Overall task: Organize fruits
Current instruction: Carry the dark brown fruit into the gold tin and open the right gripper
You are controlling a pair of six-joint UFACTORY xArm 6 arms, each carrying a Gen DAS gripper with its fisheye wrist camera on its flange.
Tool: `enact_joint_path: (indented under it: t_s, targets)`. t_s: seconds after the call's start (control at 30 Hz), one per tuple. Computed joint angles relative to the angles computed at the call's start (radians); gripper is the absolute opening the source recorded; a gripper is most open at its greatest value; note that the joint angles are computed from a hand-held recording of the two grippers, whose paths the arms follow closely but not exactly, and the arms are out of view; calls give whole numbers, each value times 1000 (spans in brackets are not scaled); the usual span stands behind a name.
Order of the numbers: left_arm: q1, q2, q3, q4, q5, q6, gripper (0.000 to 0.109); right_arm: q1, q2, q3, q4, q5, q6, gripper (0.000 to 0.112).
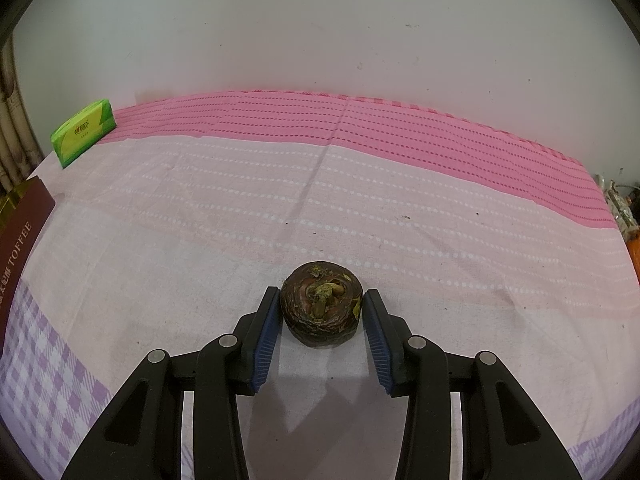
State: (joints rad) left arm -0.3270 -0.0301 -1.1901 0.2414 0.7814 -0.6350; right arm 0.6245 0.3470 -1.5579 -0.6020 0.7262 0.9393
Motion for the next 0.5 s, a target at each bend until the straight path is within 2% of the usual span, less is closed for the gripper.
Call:
enact_joint_path:
  t_s: [0.23, 0.37, 0.5]
  targets:
    - [10, -30, 20, 30, 4, -16, 49, 1, 7, -14, -7, 14, -3, 43]
    - [16, -49, 33, 44, 8, -26, 51, 4, 9, -20, -8, 25, -3, 42]
    - [21, -69, 44, 54, 17, -35, 66, 10, 13, -29, -12, 42, 4, 41]
